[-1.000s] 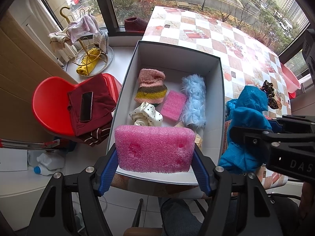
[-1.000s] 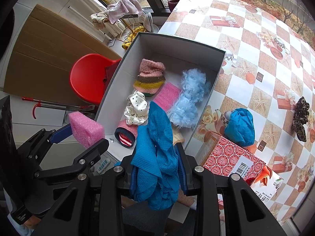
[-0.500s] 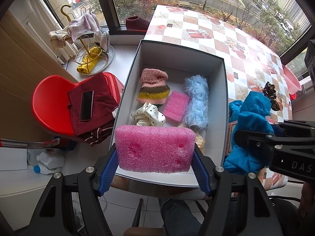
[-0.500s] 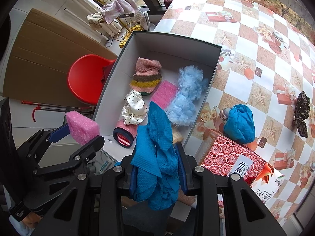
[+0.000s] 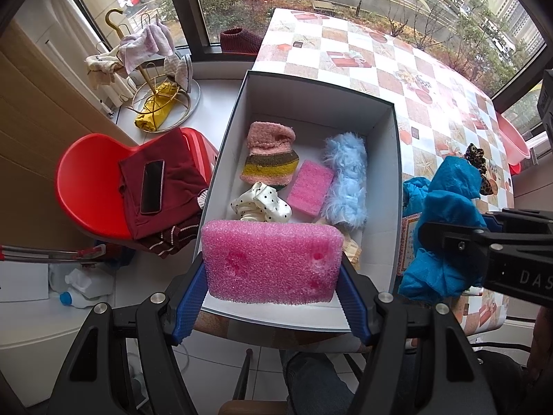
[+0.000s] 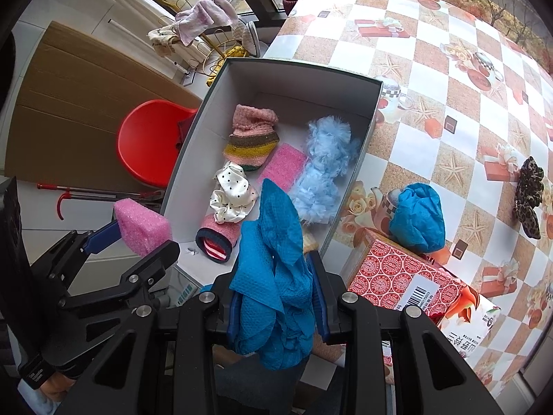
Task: Organize soft objects
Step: 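Lower the pink sponge with the left tool while the right tool lowers the blue glove, then open both tools to drop the sponge and glove into the box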
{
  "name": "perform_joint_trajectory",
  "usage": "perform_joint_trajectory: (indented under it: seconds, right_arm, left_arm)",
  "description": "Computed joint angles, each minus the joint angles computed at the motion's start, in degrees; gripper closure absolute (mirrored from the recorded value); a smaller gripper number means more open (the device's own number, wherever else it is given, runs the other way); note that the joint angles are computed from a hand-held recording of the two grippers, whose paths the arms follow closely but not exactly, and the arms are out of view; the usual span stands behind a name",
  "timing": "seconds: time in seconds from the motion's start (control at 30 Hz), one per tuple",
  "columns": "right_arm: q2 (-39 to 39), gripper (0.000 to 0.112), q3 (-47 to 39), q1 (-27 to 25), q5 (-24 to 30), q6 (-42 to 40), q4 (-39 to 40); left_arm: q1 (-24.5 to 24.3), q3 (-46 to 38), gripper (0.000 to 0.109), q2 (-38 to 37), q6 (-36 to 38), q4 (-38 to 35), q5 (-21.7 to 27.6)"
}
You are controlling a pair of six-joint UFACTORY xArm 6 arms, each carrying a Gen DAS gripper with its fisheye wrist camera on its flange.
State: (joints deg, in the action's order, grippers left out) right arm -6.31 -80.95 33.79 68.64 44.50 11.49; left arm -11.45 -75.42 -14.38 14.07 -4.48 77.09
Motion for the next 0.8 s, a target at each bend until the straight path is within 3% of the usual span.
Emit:
perform_joint_trajectory:
  seconds: [0.2, 0.67, 0.7, 0.77, 0.8]
  right_arm:
    - [0.07, 0.078, -0.82, -1.02, 0.66, 0.42, -1.39]
    - [8.56, 0.077, -11.05, -0.69, 3.78, -2.95, -2.44]
    - [8.86, 0.076, -11.53, -0.74, 3.67, -2.97, -2.48]
    - [9.02, 0.047, -12.09, -0.71, 3.45, -2.82, -2.85]
    - [9.09, 0.042, -12.36, -0.67, 3.37, -2.80, -3.06]
  left_arm:
    - [0.45, -1.32, 0.036, 1.62, 0.63, 0.31, -0.62]
    - [1.93, -1.79, 0.035, 3.73, 0.31, -1.82, 1.02]
    - [2.17, -2.08, 0.032, 3.95, 0.27, -2.15, 1.57]
    - [2.75, -1.75, 0.027, 3.64, -0.08, -2.95, 1.50]
    - [2.87, -1.50, 0.025, 3.37, -0.34, -3.19, 1.19]
